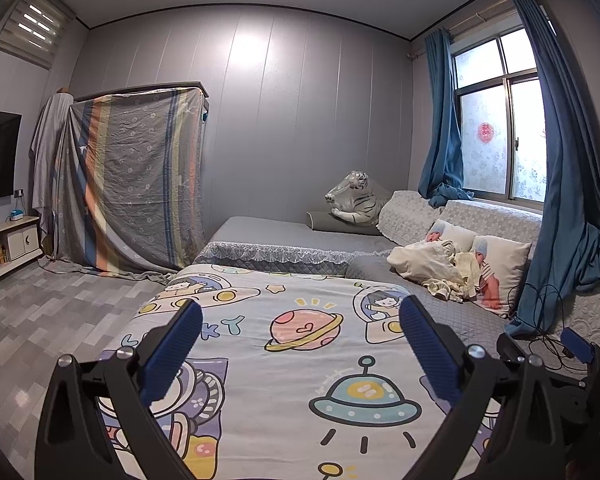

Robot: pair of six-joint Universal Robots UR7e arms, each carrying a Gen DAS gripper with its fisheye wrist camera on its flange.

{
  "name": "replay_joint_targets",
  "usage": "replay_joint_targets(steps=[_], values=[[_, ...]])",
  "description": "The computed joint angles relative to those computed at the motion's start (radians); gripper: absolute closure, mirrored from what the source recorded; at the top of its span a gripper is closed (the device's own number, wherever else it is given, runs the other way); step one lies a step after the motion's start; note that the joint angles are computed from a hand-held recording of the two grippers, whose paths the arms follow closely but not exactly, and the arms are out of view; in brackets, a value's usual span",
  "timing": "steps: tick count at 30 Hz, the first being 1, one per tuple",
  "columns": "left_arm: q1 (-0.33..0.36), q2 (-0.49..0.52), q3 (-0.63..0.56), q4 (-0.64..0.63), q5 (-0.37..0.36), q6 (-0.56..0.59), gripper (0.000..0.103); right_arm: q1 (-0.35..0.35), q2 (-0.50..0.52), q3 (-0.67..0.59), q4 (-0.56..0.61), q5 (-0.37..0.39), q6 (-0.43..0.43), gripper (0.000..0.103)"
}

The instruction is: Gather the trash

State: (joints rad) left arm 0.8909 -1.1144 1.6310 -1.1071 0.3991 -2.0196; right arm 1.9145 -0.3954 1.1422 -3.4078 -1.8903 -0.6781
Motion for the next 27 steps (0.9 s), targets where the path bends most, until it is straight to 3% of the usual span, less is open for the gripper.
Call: replay_joint_targets(steps=[27], values=[[0.012, 0.019, -0.049, 0.119, 0.01, -0.077, 0.008, -0.005, 0.004, -0.009, 0.013, -0.021, 0.024, 0.008]])
